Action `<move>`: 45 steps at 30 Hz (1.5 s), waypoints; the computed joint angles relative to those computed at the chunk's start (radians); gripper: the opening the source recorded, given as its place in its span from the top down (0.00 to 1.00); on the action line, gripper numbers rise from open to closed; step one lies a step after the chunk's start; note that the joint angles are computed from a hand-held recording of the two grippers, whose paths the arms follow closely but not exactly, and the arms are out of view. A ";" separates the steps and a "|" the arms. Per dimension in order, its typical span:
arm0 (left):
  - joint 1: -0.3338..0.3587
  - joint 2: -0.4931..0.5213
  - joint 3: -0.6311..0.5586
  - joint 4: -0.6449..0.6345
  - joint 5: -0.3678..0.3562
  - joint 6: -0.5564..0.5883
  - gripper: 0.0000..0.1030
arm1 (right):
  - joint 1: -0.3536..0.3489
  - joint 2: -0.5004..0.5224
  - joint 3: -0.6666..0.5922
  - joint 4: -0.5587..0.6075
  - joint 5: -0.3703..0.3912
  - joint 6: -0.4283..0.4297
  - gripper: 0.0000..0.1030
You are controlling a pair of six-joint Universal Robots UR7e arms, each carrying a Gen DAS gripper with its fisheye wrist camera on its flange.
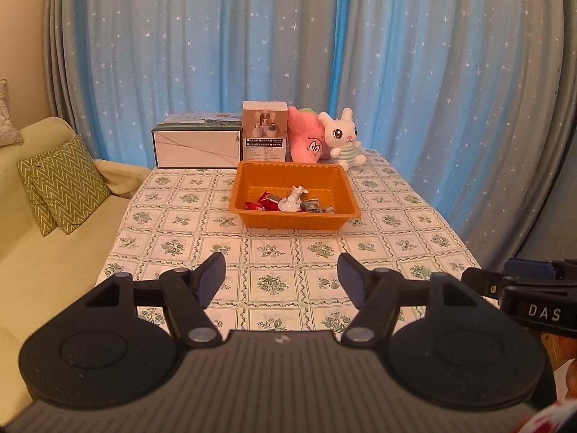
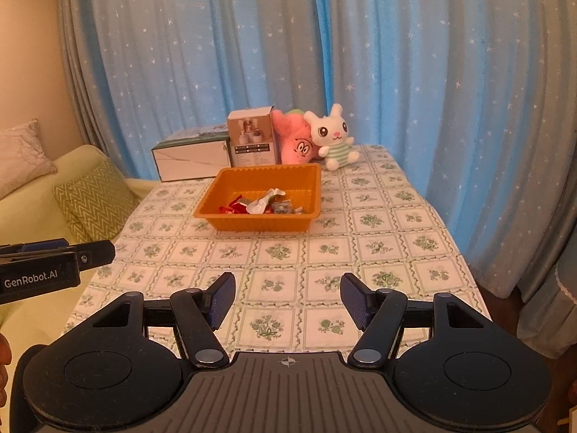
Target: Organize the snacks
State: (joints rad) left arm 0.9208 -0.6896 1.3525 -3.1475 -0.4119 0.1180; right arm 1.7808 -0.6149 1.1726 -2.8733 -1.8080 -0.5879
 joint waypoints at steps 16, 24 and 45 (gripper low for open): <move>-0.035 -0.061 0.114 0.011 0.021 -0.092 0.35 | 0.021 -0.090 0.150 -0.067 0.010 -0.026 0.37; -0.034 -0.070 0.128 0.012 0.007 -0.107 0.35 | 0.023 -0.088 0.147 -0.067 0.012 -0.027 0.37; -0.031 -0.073 0.133 0.017 0.003 -0.115 0.35 | 0.024 -0.088 0.147 -0.065 0.008 -0.026 0.37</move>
State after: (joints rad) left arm 0.8896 -0.7628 1.4853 -3.1307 -0.4093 0.0035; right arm 1.8046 -0.7033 1.3198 -2.9378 -1.7999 -0.6139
